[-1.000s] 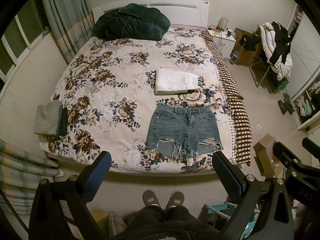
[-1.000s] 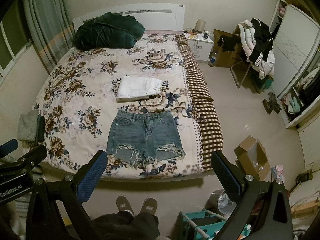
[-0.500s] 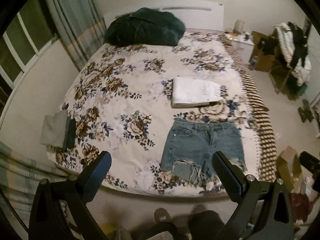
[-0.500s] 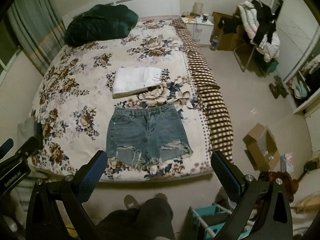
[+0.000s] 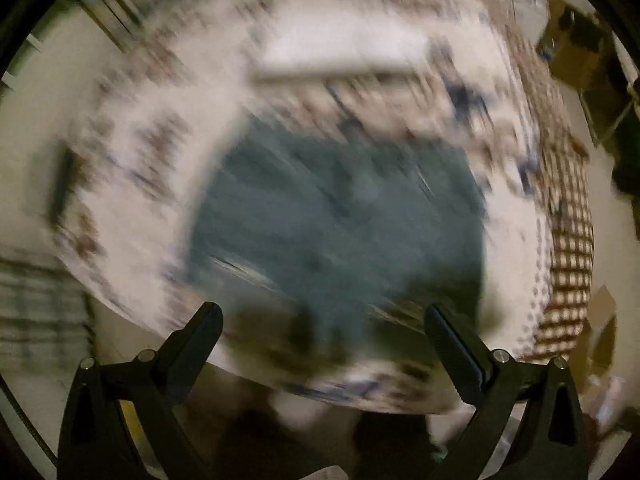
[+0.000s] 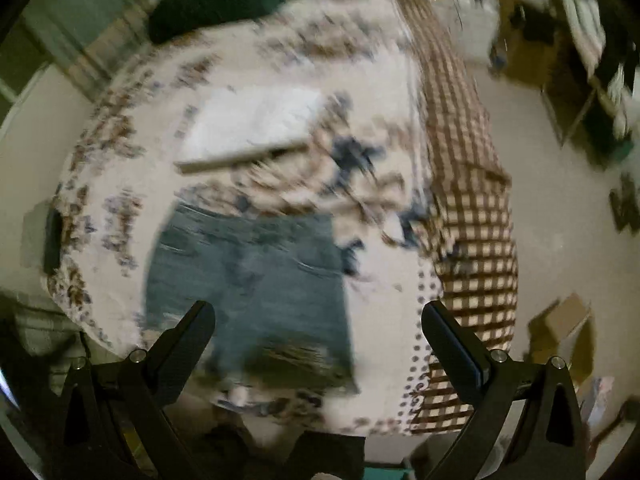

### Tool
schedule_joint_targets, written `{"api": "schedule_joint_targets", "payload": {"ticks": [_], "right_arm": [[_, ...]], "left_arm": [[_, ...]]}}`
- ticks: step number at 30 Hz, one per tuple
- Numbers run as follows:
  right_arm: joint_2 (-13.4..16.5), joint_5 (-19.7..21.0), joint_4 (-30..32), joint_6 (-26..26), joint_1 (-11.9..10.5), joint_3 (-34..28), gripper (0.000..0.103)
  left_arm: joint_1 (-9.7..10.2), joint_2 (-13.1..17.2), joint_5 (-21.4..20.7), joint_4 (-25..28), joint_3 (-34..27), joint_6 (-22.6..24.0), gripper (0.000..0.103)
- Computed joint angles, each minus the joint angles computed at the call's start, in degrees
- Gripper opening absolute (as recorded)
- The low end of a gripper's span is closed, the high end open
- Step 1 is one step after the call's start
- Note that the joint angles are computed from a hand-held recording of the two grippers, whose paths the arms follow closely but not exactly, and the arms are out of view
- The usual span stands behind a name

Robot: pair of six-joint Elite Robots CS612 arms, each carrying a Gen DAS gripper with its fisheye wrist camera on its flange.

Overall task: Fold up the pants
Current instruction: 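Grasp the frayed leg hem with the left tool while the right tool grasps the waistband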

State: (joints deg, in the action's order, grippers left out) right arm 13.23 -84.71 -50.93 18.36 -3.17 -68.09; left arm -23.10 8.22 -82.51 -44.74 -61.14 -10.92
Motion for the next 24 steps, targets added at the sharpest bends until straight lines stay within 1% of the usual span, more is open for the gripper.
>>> {"api": "schedule_joint_targets", "payload": {"ticks": [2, 4, 5, 7, 8, 9, 10, 11, 12, 13, 14, 15, 16, 17, 18, 20, 22, 23, 24], "right_arm": [[2.8, 1.6, 1.3, -0.4, -1.6, -2.3, 0.103], [5.7, 3.4, 2.6, -1.5, -3.0, -5.1, 0.103], [7.0, 3.8, 3.0, -2.7, -3.9, -5.9, 0.103], [9.0, 5.4, 4.1, -4.5, -4.9, -7.5, 0.103], [9.8, 6.1, 4.9, -5.2, -5.4, -8.3, 0.103], [10.2, 6.5, 5.3, -5.4, -5.5, -8.5, 0.103], [10.4, 7.2, 5.6, -5.7, -5.5, -8.7, 0.103], [10.9, 8.3, 5.2, -6.6, -5.9, -8.3, 0.103], [11.1, 9.2, 4.9, -6.8, -6.0, -7.8, 0.103], [11.0, 10.1, 4.6, -6.7, -5.9, -7.4, 0.103], [11.1, 11.8, 3.7, -6.7, -6.0, -6.5, 0.103], [10.9, 14.3, 2.7, -6.8, -6.2, -4.9, 0.103], [10.6, 16.2, 1.8, -6.7, -6.1, -3.5, 0.103], [10.3, 17.6, 1.0, -6.6, -5.9, -2.3, 0.103], [9.8, 20.1, 0.0, -7.1, -5.7, 0.3, 0.103], [8.9, 22.4, -2.1, -6.8, -5.1, 3.7, 0.103], [7.6, 25.2, -3.5, -6.5, -4.4, 8.7, 0.102], [6.9, 26.9, -4.6, -5.4, -4.0, 11.6, 0.097], [6.5, 27.6, -5.5, -4.7, -3.7, 13.2, 0.078]], "left_arm": [[-1.50, 3.0, -2.7, 1.8, -2.3, -0.3, 0.103], [-3.66, 6.2, -2.8, 3.5, -4.6, 0.3, 0.103], [-4.29, 6.9, -2.7, 3.9, -5.0, 0.5, 0.103], [-5.89, 8.9, -0.8, 4.6, -6.0, 1.2, 0.103], [-6.46, 9.9, 0.3, 4.2, -6.6, 1.6, 0.099], [-7.04, 11.0, 1.9, 3.7, -7.4, 2.2, 0.092], [-7.32, 11.6, 3.0, 3.7, -7.7, 2.5, 0.067], [-7.25, 11.9, 2.6, 3.8, -7.7, 2.4, 0.049], [-6.71, 12.2, 0.4, 3.3, -8.0, 1.7, 0.047], [-6.25, 12.5, -1.3, 2.3, -8.9, 0.9, 0.037], [-5.90, 12.8, -2.4, 1.4, -9.7, 0.5, 0.016], [-5.48, 13.0, -3.0, 1.0, -10.5, 0.2, 0.009], [-5.16, 12.9, -3.5, 0.9, -10.9, 0.1, 0.005], [-4.77, 12.8, -4.6, 0.5, -11.2, 0.0, 0.004], [-4.34, 12.7, -5.5, 0.1, -11.5, -0.3, 0.004], [-3.75, 12.5, -6.6, -0.7, -11.9, -0.5, 0.003], [-3.06, 12.4, -7.1, -1.2, -12.7, -0.7, 0.003], [-2.71, 12.3, -7.4, -1.7, -12.9, -0.8, 0.003], [-2.32, 12.2, -7.6, -2.1, -13.1, -0.9, 0.003]]}}
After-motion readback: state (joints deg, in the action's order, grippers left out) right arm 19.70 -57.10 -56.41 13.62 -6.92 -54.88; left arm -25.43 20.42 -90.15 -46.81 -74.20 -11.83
